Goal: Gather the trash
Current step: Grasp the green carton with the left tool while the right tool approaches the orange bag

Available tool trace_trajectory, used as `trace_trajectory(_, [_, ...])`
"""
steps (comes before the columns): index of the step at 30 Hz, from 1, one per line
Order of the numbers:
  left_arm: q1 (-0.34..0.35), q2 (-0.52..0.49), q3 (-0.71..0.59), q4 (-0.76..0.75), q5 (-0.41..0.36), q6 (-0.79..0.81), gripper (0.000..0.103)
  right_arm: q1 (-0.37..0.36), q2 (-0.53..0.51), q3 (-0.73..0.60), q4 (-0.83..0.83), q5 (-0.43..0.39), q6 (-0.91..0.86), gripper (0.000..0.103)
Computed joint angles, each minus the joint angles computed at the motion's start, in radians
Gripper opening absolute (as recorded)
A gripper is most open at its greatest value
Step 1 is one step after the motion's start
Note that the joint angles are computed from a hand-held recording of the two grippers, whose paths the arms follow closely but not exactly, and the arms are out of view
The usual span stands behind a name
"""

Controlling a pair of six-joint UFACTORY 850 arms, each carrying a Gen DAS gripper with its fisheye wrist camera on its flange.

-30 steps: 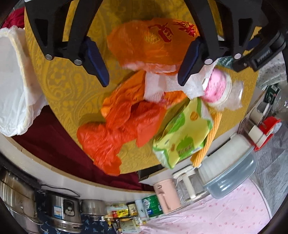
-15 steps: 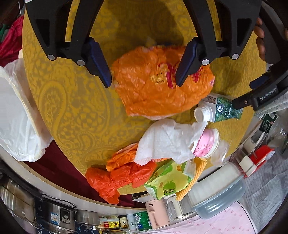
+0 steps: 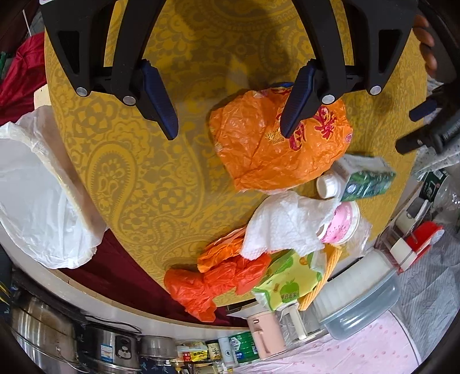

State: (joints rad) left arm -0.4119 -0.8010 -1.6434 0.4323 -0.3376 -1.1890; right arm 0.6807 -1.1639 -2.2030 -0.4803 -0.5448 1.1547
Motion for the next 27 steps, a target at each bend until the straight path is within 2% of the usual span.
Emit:
trace_trajectory(2, [0.004,-0.02,-0.043,-0.034,-0.019,0.01,0.095,-0.004,0.0,-0.001,-0.008,0.002,0.006,0.07])
trace_trajectory(4, [0.011,-0.053,-0.103,-0.147,-0.034,0.075,0.095,-0.008,-0.01,-0.017,-0.015,-0.003,0.008,0.07])
trace_trajectory(8, [0.012,-0.13,-0.232,-0.219,-0.099,0.031,0.095,-0.021,-0.032,-0.051,0.015,-0.003,0.003,0.07])
trace_trajectory(11, [0.02,-0.22,-0.392,-0.288,-0.226,-0.008,0.095,-0.027,-0.047,-0.076,0.032,-0.004,-0.009,0.07])
trace_trajectory(13, [0.02,-0.263,-0.468,-0.262,-0.293,-0.085,0.095,-0.029,-0.057,-0.094,0.036,-0.011,-0.02,0.07])
trace_trajectory(15, [0.02,-0.326,-0.577,-0.236,-0.391,-0.145,0.095,-0.032,-0.068,-0.11,0.048,-0.011,-0.036,0.07])
trace_trajectory(18, [0.029,-0.404,-0.698,-0.316,-0.487,-0.094,0.094,-0.036,-0.087,-0.138,0.077,-0.019,-0.062,0.07])
trace_trajectory(20, [0.034,-0.413,-0.695,-0.366,-0.485,-0.046,0.093,-0.037,-0.088,-0.135,0.091,-0.014,-0.071,0.07])
trace_trajectory(23, [0.034,-0.381,-0.633,-0.377,-0.435,0.013,0.086,-0.034,-0.079,-0.117,0.101,-0.002,-0.081,0.07])
trace_trajectory(25, [0.036,-0.377,-0.624,-0.406,-0.433,0.116,0.073,-0.03,-0.071,-0.102,0.111,0.009,-0.086,0.07])
trace_trajectory(27, [0.038,-0.357,-0.582,-0.456,-0.398,0.255,0.073,-0.023,-0.06,-0.083,0.118,0.022,-0.094,0.07])
